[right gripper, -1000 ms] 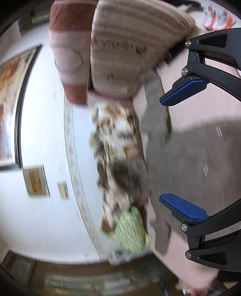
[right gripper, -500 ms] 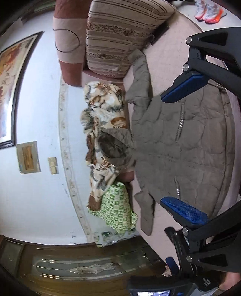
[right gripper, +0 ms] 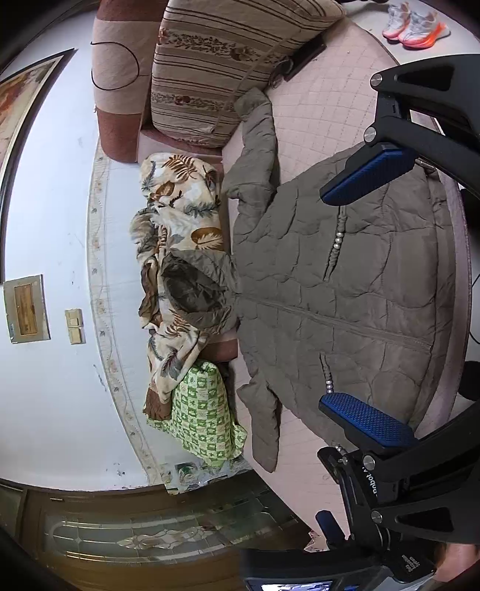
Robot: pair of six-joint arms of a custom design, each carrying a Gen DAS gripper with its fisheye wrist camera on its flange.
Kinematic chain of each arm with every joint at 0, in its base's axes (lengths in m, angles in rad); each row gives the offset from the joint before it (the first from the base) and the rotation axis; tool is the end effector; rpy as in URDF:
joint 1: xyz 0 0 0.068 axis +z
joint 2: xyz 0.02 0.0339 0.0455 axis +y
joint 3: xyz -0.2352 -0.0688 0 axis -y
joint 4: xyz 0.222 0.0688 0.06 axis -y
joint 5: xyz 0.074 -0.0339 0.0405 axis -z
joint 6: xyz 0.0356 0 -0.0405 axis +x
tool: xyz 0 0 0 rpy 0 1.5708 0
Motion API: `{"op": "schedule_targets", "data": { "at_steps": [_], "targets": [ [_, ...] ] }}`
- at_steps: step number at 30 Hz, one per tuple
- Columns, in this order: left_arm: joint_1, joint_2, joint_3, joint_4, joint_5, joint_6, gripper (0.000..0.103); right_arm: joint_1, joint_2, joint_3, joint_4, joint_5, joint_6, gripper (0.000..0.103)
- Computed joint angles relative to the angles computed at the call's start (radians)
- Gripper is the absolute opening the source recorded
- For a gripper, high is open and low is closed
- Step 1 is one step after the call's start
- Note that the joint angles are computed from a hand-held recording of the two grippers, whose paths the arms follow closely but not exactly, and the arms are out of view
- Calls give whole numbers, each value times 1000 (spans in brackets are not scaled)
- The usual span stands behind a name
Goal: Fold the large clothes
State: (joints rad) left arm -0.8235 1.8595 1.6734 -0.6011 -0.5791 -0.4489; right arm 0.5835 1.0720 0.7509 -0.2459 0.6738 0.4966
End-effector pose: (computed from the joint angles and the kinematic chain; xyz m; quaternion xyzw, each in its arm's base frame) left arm 0.2790 -0.2725 0.2833 0.0578 0.8906 -0.0052 0.4511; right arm 0.1983 0.1043 0.2522 0.1229 0.8335 -0.0151 0.5384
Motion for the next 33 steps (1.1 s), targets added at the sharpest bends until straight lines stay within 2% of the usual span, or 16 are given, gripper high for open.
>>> {"op": "schedule_targets", "data": {
  "at_steps": [19, 33],
  "targets": [
    [10, 31, 6, -4, 19, -6, 102, -18, 37, 30, -34, -35, 11, 102],
    [30, 56, 19, -17, 35, -11, 102, -80, 77, 41, -25, -114, 6, 102]
  ]
}}
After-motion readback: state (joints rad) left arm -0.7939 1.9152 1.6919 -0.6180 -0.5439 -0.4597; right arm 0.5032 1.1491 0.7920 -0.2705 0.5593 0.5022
